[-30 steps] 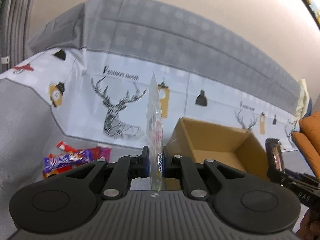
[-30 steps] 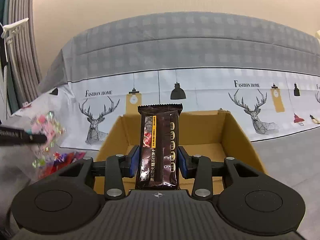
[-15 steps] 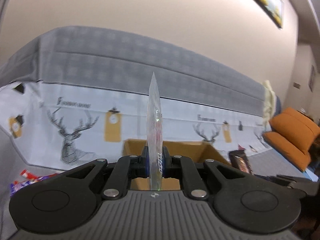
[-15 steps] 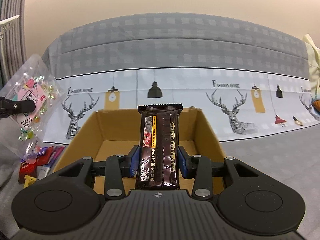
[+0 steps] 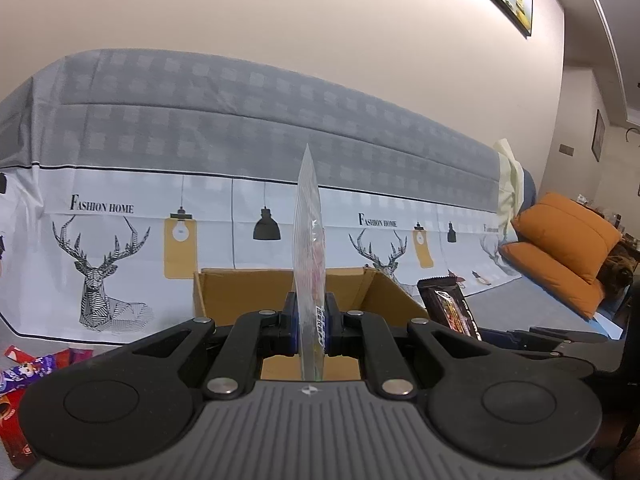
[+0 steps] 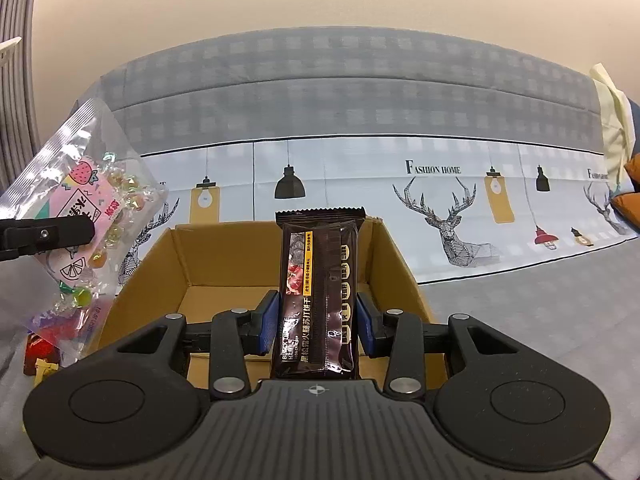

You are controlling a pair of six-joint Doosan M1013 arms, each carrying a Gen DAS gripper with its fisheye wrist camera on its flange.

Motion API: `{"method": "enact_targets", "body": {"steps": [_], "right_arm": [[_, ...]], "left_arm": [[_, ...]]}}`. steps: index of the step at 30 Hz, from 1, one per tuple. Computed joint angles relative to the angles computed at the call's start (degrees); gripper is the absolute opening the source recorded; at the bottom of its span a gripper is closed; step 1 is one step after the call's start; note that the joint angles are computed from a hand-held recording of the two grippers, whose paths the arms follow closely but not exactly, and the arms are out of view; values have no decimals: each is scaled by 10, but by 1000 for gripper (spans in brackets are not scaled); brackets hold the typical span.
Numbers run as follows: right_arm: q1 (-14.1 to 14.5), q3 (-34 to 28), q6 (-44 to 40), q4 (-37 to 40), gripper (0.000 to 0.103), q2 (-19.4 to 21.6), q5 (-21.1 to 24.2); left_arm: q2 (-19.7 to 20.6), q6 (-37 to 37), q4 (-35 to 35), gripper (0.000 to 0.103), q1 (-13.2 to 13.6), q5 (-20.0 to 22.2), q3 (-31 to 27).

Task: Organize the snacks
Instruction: 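Carry the chocolate bar with the right tool and the candy bag with the left tool over the box, then open both tools to drop the chocolate bar and candy bag into the box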

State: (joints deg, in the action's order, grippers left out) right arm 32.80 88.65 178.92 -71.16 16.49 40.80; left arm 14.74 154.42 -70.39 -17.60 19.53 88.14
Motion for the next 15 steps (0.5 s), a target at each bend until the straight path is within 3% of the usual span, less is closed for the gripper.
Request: {"method": "enact_targets", "body": {"steps": [7, 10, 11, 12, 13, 14, 15], "right_arm": [[6, -4, 4, 0, 42, 3, 21], [8, -6, 6, 2, 43, 5, 29], [9, -7, 10, -1, 43, 6, 38], [11, -10, 13, -3, 51, 9, 51], [13, -12, 17, -7, 62, 11, 62], [13, -12, 22, -9, 65, 11, 66], [13, -12, 26, -10, 65, 11, 67]], "left_arm": [[7, 10, -15, 12, -6, 2, -8], [13, 7, -14, 16, -6, 25, -15], [14, 16, -18, 29, -5, 39, -17], [13, 38, -32, 50, -5, 43, -15], [10, 60, -44, 58, -6, 39, -11], [8, 79, -53, 66, -8, 33, -7], [7, 84, -54, 66, -8, 31, -6]]}}
